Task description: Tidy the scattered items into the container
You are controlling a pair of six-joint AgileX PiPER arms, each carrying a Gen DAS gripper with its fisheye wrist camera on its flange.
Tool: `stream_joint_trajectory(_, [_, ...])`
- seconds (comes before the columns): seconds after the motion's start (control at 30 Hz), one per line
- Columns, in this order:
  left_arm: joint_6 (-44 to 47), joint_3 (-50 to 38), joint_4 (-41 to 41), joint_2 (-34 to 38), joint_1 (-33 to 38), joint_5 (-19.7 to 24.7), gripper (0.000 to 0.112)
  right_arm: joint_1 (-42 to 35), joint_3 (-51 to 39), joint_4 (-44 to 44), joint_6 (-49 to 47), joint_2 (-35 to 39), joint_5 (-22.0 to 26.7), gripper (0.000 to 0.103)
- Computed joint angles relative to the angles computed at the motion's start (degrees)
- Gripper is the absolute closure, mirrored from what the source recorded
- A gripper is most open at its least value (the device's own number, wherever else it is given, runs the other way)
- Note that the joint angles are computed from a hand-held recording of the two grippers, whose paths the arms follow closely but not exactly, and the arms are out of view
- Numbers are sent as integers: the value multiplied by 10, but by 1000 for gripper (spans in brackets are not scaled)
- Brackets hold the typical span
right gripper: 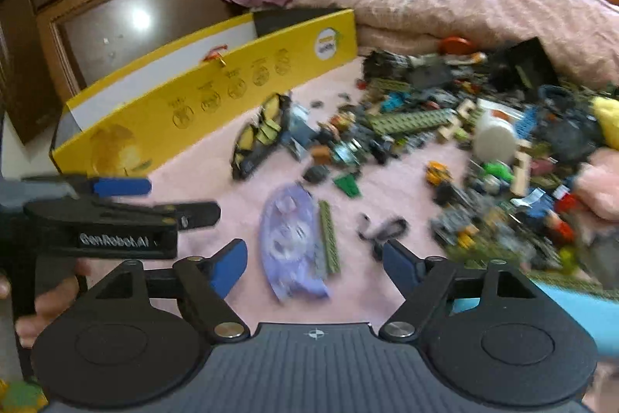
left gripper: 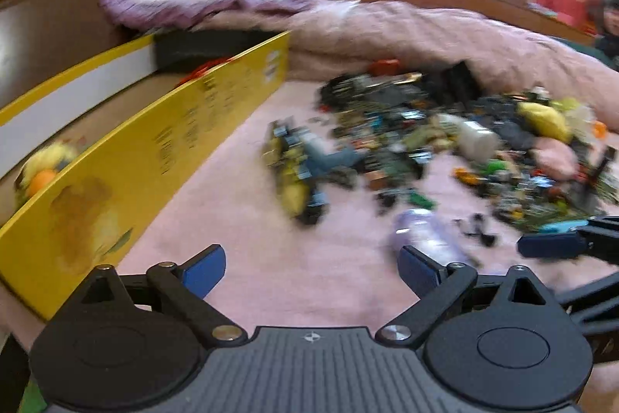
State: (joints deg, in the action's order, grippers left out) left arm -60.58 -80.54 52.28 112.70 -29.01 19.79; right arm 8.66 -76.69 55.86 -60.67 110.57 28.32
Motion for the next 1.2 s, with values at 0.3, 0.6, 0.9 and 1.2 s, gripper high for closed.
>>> stream_joint_trajectory(0.3, [18,-64,-43,46,-45,11,21,-1,102,36,-80,-45,-43,8])
stream_joint_trajectory(0.6, [111,-86,-164,59,-16,-8,77,3,133,142,-189,-49,-63,0])
stream_joint_trajectory(0.9, [257,-72,-336,32,12,-13,53,1,143,203,-256,-46,-65,0])
stream_joint_trajectory(1.2, [253,-115,-291,80,-23,7,65,4,140,227,-267,-40,-71,0])
